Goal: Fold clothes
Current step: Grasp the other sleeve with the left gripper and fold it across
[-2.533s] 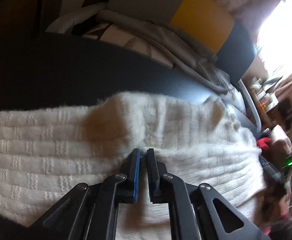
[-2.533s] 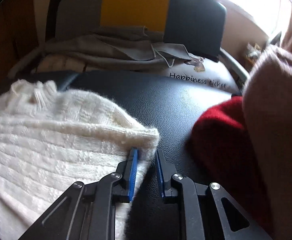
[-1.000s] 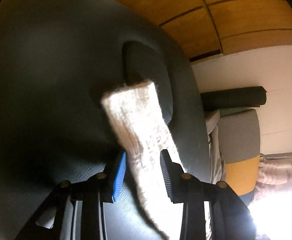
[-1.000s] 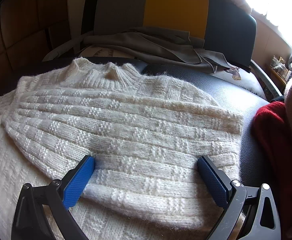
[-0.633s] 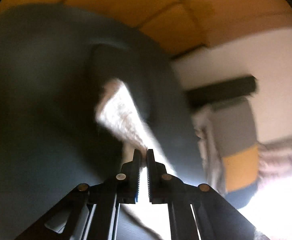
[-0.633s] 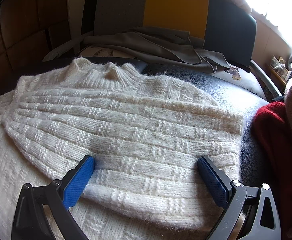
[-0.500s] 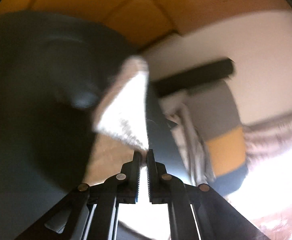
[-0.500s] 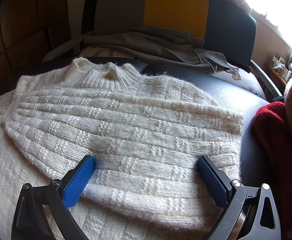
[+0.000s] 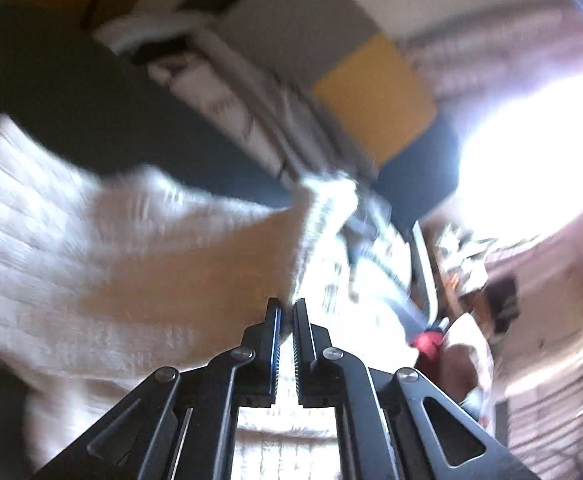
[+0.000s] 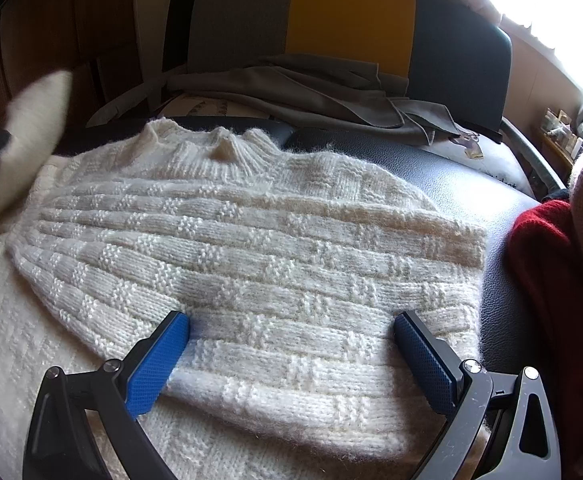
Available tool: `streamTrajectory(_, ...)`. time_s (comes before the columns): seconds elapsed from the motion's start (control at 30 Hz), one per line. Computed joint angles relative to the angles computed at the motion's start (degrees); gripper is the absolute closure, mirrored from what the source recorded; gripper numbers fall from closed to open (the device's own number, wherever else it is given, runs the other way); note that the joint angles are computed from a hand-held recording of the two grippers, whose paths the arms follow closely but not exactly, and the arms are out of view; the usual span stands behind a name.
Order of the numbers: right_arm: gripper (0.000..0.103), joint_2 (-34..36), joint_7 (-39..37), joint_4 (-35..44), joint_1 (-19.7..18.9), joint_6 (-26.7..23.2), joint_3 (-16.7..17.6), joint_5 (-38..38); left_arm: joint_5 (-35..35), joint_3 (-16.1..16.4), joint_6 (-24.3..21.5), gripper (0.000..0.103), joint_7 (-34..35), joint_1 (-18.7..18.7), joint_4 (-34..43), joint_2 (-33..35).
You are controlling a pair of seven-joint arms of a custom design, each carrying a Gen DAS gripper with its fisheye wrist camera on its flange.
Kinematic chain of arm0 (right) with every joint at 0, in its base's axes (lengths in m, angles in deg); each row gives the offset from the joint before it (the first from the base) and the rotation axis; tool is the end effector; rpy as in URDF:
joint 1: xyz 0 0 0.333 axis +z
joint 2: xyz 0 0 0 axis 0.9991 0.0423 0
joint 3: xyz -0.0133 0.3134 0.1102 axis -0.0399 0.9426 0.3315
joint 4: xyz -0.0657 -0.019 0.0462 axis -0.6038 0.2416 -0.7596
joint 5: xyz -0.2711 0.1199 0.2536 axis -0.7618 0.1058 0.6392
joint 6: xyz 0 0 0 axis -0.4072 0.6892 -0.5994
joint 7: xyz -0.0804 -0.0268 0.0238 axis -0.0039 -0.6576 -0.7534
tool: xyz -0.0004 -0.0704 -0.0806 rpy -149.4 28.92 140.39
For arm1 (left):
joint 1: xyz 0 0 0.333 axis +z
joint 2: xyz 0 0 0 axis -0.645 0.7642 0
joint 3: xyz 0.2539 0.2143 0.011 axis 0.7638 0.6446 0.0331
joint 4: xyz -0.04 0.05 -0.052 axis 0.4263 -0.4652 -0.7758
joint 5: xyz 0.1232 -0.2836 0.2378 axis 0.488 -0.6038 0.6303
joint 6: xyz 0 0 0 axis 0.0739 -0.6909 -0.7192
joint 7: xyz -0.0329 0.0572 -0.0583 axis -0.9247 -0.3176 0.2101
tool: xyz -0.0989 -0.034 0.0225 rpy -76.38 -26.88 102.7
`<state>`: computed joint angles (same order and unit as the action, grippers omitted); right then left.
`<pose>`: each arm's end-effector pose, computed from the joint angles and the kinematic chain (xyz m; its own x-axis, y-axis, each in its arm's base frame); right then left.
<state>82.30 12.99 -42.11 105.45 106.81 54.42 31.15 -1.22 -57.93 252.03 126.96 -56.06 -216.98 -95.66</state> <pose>0.6135 0.2053 0.4727 0.3751 -0.9262 0.0379 -0.7035 -0.3110 -0.6391 0.5127 -0.1884 0.5484 0.2614 -0.6882 0.6768 -0.6821 -0.6278 -0.3749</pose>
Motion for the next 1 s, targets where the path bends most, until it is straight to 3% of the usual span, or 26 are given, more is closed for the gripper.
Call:
streamTrajectory(0.07,0.0,-0.1,-0.4,-0.1,-0.2,0.1,0.3,0.6,3.1,-1.2,-2.4,0.099,-2.2,0.7,2.2,3.0)
streamTrajectory(0.17,0.0,-0.1,-1.2,-0.2,-0.5,0.1,0.6,1.7,0.8,-2.2,0.5,0.098,0.3,0.8,1.6,4.7)
streamTrajectory(0.27,0.0,-0.1,-1.9,0.0,-0.7,-0.2,0.8,2.8,-8.4,-1.6,2.3,0.084,7.8,-0.1,-0.2,2.5)
streamTrajectory(0.37,0.001,-0.5,-6.0,1.0,-2.4,-1.9,2.7,7.7,-5.2,-1.0,4.3,0.081,5.0,0.0,-6.2,-4.4)
streamTrajectory(0.47,0.005,-2.2,-18.5,1.5,-6.5,-1.9,8.7,26.8,-2.7,0.6,4.6,0.081,3.0,-0.6,-12.0,-10.6)
streamTrajectory(0.53,0.007,-2.3,-27.8,4.2,-8.6,-7.2,11.7,42.1,1.6,-1.4,3.7,0.081,-1.5,2.4,-14.5,-12.7)
streamTrajectory(0.6,0.025,-1.2,-31.4,7.1,-8.8,-13.1,12.4,50.9,3.6,-1.6,3.9,0.081,-4.5,3.3,-17.7,-14.6)
streamTrajectory(0.67,0.038,0.6,-30.6,9.6,-7.9,-17.1,12.2,55.7,4.0,0.1,4.3,0.081,-5.7,2.2,-20.2,-15.8)
streamTrajectory(0.77,0.04,3.9,-26.5,12.7,-5.9,-19.4,11.0,59.9,4.2,3.8,7.5,0.081,-5.9,-1.1,-22.7,-16.6)
streamTrajectory(1.0,0.043,9.5,-18.0,17.4,-1.9,-13.2,10.8,61.4,7.5,12.0,12.4,0.085,-5.0,-8.5,-25.8,-17.4)
